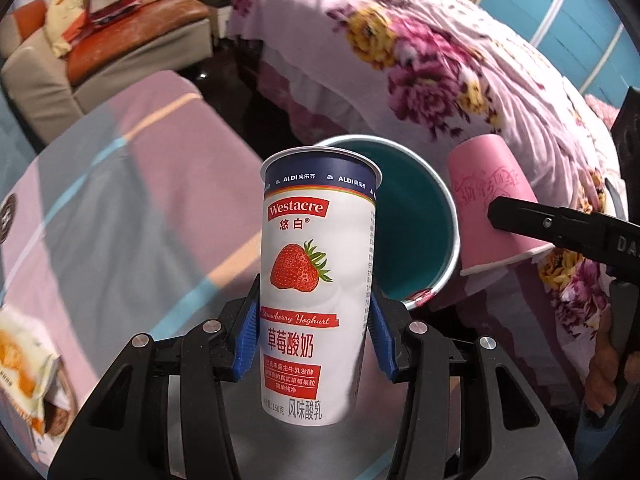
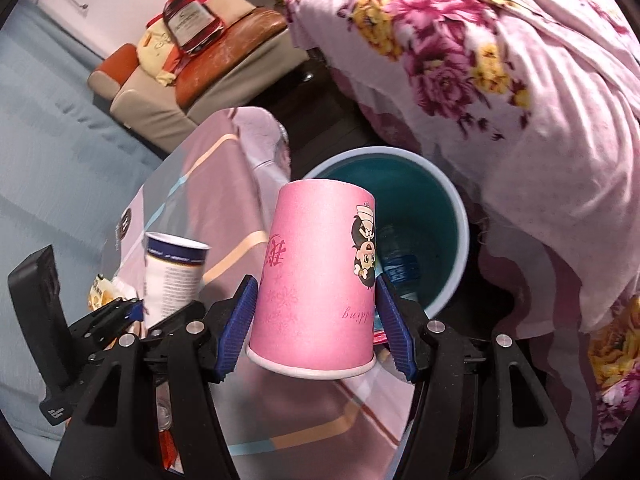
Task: Collect trash
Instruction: 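Drop the yogurt bottle from left tool while right tool drops the pink cup into the bin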
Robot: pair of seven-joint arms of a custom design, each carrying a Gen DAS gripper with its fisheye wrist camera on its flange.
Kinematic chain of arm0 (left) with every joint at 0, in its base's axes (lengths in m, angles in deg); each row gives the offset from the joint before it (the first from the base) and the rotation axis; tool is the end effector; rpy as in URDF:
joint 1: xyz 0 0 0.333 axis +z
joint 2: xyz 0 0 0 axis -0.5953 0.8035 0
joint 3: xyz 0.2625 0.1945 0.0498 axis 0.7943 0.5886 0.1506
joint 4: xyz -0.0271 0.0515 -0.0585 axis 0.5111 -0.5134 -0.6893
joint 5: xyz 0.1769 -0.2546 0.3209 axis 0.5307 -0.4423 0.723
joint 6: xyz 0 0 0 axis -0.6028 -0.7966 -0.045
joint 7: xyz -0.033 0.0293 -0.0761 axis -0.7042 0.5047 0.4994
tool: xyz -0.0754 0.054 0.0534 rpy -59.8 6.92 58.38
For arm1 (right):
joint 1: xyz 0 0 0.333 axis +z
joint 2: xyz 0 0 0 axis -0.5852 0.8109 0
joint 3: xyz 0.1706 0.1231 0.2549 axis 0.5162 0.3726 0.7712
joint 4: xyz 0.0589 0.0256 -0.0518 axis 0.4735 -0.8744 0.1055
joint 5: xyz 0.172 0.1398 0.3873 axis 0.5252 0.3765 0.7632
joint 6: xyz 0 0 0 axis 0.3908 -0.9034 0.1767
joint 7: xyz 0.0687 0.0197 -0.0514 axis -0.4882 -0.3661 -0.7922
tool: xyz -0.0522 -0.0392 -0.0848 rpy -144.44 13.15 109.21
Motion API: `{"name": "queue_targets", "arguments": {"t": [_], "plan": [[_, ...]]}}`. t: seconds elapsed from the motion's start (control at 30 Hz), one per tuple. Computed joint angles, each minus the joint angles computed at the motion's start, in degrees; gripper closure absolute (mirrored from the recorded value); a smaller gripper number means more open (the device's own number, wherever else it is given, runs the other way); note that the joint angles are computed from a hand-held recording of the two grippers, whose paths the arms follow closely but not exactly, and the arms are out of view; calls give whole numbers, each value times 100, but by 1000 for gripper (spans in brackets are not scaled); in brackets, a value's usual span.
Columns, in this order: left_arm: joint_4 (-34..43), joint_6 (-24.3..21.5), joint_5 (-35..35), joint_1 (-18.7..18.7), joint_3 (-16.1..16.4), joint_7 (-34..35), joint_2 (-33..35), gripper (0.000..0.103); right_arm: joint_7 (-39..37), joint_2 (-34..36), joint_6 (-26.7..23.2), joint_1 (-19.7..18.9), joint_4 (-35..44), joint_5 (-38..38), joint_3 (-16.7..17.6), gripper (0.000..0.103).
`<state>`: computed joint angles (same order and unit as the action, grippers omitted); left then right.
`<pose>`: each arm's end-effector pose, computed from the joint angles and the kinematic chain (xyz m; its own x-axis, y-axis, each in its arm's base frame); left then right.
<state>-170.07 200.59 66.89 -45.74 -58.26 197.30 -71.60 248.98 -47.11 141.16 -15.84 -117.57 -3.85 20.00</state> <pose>0.6423 -0.2755 0.5393 -0.7115 -0.6924 0.1202 -0.6718 0.6200 -0.4053 0.5233 0.3141 0.5506 -0.4637 -0.7591 -0.4569 -0.7046 0.6286 -0.3293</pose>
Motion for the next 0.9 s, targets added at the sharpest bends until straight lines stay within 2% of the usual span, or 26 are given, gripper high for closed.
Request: {"name": "queue_targets", "arguments": {"t": [0.7,0.77,0.87,0.9], "plan": [[918,-355,583,-339,-247,-430,974,54,19,-275,21,-311,-518,223,-56,45],[932,-333,562,-329,-264,-434,985,49,28,-256,11,-319,-502,227,-54,45],[845,-138,503,-300,-276,-421,908,27,-15,-251,21,-319,-513,264,-72,45],[797,-49,506,-296,-274,-410,867,25,-13,-240,21,-317,-504,269,-68,45]]}}
